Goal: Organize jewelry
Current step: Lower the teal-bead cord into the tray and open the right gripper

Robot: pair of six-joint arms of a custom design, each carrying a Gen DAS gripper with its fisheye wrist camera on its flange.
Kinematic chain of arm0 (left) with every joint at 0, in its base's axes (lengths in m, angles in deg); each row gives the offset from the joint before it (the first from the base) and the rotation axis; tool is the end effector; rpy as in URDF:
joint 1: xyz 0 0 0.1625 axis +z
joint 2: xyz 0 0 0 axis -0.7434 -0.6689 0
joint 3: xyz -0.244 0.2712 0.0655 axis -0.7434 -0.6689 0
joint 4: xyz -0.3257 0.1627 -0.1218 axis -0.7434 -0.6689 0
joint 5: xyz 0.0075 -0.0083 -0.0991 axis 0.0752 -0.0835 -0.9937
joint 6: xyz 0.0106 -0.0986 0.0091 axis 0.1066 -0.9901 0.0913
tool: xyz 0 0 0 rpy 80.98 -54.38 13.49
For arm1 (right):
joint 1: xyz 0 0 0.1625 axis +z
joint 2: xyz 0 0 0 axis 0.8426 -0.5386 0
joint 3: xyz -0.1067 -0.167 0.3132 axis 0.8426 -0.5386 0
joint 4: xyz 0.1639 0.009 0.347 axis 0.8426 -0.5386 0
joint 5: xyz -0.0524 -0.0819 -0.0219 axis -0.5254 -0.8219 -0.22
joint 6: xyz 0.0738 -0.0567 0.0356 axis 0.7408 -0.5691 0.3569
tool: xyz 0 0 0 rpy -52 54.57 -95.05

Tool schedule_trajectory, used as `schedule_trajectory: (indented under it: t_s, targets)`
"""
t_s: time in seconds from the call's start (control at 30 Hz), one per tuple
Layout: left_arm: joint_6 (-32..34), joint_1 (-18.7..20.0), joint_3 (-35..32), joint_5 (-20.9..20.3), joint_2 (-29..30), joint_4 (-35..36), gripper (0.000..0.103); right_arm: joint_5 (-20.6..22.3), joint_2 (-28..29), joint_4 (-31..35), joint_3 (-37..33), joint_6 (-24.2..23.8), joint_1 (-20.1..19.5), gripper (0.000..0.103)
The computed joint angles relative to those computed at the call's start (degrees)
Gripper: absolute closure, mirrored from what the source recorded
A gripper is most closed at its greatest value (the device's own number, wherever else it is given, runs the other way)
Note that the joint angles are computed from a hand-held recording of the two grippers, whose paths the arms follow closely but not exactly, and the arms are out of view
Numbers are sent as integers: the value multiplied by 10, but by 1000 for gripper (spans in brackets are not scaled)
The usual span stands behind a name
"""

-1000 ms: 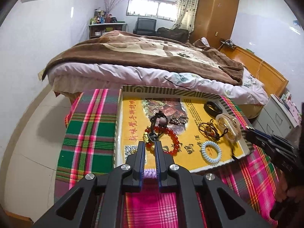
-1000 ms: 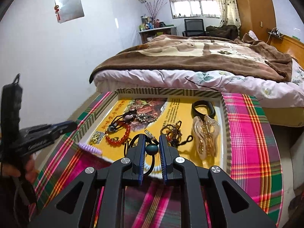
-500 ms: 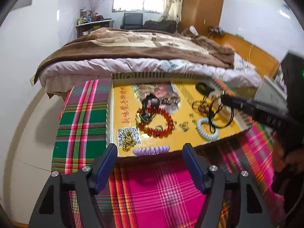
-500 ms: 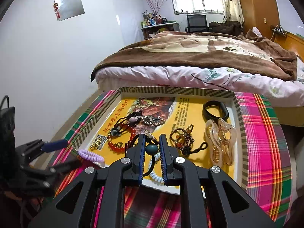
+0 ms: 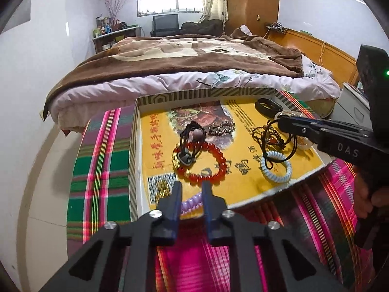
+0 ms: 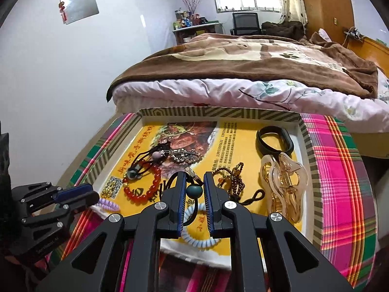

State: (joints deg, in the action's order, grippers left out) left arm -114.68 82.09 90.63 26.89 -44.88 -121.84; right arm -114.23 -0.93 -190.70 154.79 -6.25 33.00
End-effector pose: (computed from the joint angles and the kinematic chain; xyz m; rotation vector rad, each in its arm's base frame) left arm -0.2395 -0.4295 0.0610 0.0872 2.1516 -0.9309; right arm 0.1325 -0.5627 0.1595 1.1923 -2.6183 0.5315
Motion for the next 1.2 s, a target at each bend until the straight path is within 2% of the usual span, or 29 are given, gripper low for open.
schedule_trajectory:
  t_s: [0.4, 0.7, 0.73, 0.83, 1.1, 1.2]
  targets:
    - [70, 48, -25, 9, 9, -89, 89, -26, 54, 13, -47, 15, 12, 88]
    - [96, 71, -44, 2, 23, -115, 88, -47, 83, 24, -67, 19, 12, 88]
    - [100, 72, -44, 0, 24, -121, 82, -49, 84, 24, -68, 19, 12, 88]
    - [100, 72, -40, 0, 26, -132, 52, -55, 89, 23, -70, 13, 13, 88]
    - [77, 66, -42, 9, 22, -107, 44, -65, 91, 2, -65, 4, 21, 87]
    - [65, 63, -44, 12, 20, -90, 40, -63, 89, -1, -63, 8, 22, 82]
